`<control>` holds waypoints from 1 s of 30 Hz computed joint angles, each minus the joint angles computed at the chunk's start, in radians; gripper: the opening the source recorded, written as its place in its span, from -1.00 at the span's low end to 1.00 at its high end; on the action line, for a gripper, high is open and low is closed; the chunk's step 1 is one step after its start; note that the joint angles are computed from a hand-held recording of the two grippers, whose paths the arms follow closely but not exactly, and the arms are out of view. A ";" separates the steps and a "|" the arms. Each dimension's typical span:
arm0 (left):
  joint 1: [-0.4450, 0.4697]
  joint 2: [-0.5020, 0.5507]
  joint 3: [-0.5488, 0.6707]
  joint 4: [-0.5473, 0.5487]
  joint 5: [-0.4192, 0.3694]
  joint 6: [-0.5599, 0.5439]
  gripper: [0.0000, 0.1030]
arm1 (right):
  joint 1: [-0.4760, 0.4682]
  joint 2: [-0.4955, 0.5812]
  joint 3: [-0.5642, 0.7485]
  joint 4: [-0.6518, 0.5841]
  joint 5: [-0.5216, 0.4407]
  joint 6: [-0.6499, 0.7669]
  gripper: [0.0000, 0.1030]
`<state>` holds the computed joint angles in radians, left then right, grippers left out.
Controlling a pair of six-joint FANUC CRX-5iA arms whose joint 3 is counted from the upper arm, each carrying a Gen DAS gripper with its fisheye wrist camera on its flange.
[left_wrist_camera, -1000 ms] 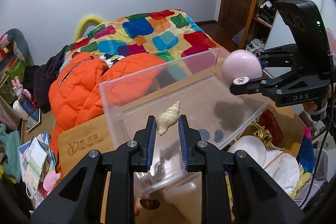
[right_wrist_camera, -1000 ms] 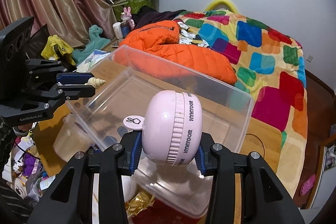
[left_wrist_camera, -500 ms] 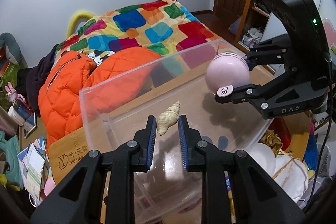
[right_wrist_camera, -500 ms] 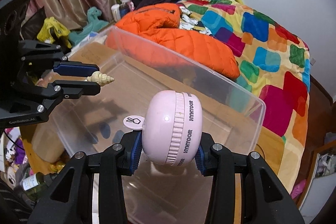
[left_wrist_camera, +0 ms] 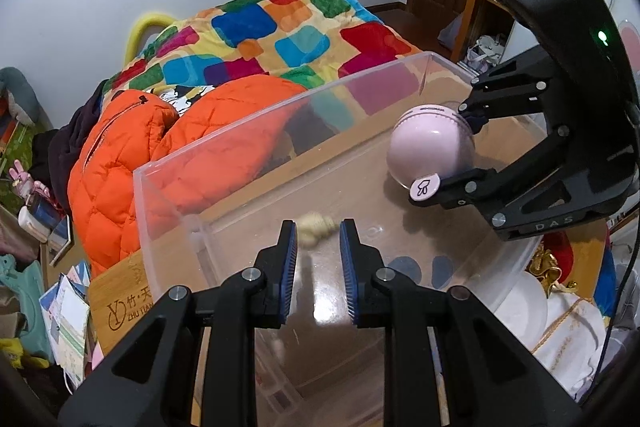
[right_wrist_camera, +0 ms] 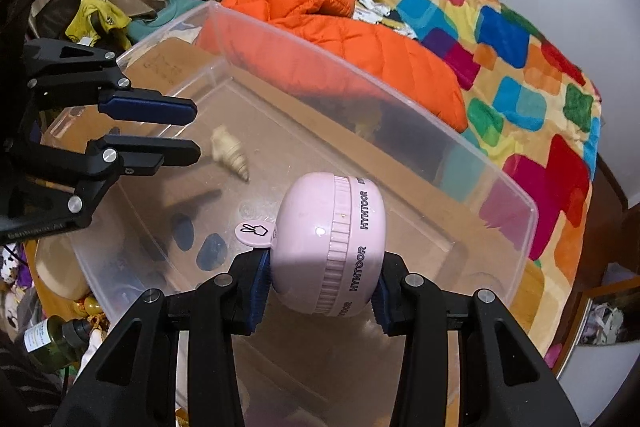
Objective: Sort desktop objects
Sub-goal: 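Drop the seashell into the box with the left tool while the right tool releases the device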
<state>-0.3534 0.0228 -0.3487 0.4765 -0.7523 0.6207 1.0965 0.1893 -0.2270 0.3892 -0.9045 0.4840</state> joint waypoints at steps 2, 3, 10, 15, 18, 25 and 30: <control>0.000 -0.001 -0.002 0.004 0.001 -0.006 -0.60 | -0.002 0.004 0.007 -0.010 -0.007 0.010 -0.26; 0.001 -0.002 -0.005 0.009 0.002 -0.011 -0.60 | -0.003 0.005 0.011 -0.014 -0.009 0.013 -0.26; 0.002 -0.005 -0.012 0.026 0.002 -0.024 -0.60 | -0.011 0.019 0.040 -0.054 -0.043 0.033 -0.25; 0.003 -0.007 -0.014 0.025 0.001 -0.018 -0.55 | -0.013 0.026 0.051 -0.062 -0.060 0.037 -0.25; 0.006 -0.012 -0.016 0.028 0.004 -0.017 -0.46 | -0.013 0.034 0.063 -0.065 -0.078 0.034 -0.24; 0.014 -0.023 -0.028 0.045 0.005 -0.027 -0.39 | -0.002 0.043 0.080 -0.036 -0.124 0.010 0.00; 0.022 -0.034 -0.038 0.057 0.007 -0.040 -0.37 | 0.013 0.036 0.077 -0.001 -0.144 -0.014 0.05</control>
<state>-0.3319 -0.0113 -0.3871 0.5335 -0.7457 0.5810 1.1096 0.2249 -0.1500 0.3886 -1.0485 0.4698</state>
